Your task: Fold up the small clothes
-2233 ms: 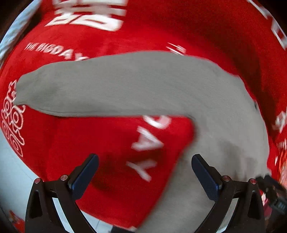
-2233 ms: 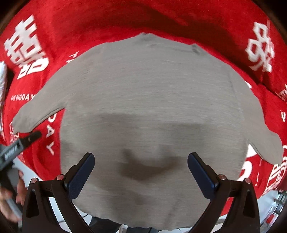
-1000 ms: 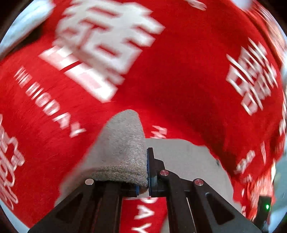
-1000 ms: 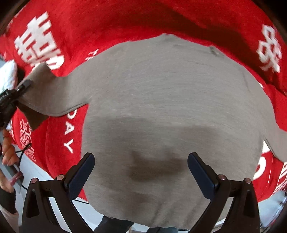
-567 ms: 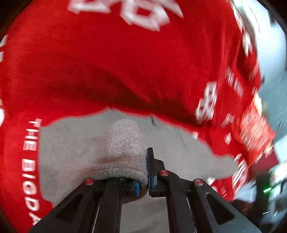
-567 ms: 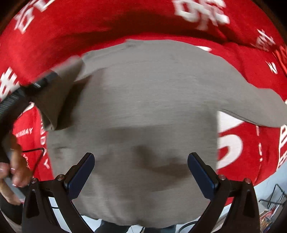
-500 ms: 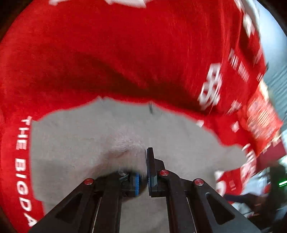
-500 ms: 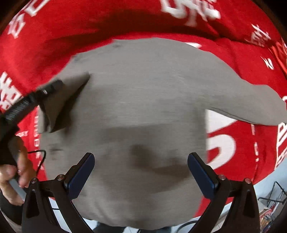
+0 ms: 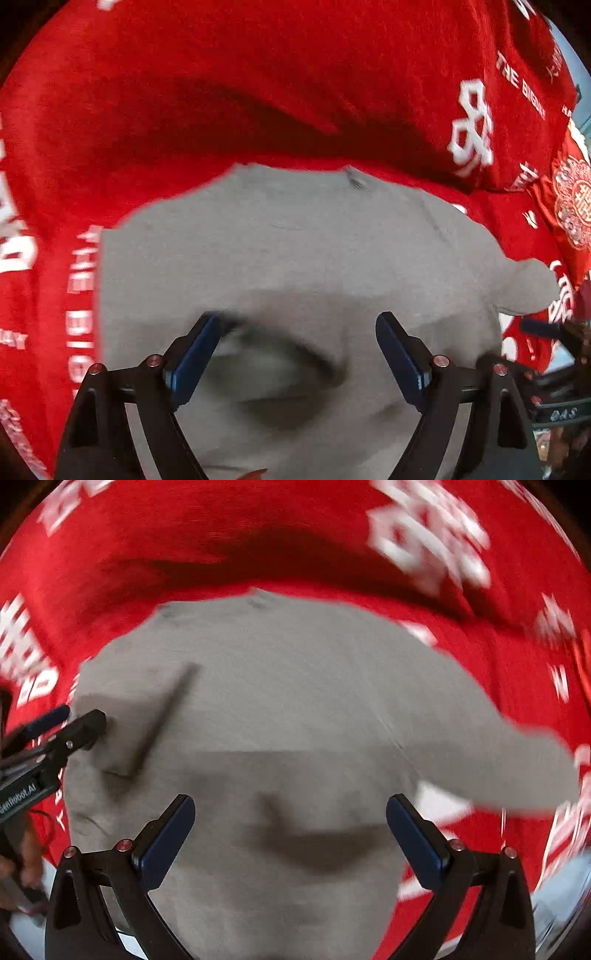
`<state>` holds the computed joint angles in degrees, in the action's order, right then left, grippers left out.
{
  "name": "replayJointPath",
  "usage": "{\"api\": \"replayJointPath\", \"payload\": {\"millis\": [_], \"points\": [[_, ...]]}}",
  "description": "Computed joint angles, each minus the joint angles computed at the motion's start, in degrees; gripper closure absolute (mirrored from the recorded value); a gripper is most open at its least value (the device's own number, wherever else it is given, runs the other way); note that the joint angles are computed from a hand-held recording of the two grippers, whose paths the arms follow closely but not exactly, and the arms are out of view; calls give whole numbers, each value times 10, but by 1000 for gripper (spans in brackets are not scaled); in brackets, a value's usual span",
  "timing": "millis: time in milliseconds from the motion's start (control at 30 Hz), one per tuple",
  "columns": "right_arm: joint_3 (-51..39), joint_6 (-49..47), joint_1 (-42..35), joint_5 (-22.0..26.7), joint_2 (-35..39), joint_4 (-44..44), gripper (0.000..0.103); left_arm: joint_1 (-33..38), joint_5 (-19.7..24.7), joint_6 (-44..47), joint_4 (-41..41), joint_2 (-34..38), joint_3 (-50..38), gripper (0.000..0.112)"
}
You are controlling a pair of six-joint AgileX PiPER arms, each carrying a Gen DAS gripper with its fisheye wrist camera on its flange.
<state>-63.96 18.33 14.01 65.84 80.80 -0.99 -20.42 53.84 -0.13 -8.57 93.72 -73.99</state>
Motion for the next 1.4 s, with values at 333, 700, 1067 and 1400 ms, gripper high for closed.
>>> {"api": "replayJointPath", "payload": {"millis": [333,700,1067,1400], "points": [[-119,21,254,-20,183,-230,1,180,45,-61,99,49,-16,26],[-40,99,10,-126,83,-42,98,157,-27,-77,119,68,47,25],[-12,-35,177,-122,52,-52,26,126,-12,-97,155,68,33,25],[10,127,55,-148,32,-56,102,113,-33,-111,173,67,46,25]]}}
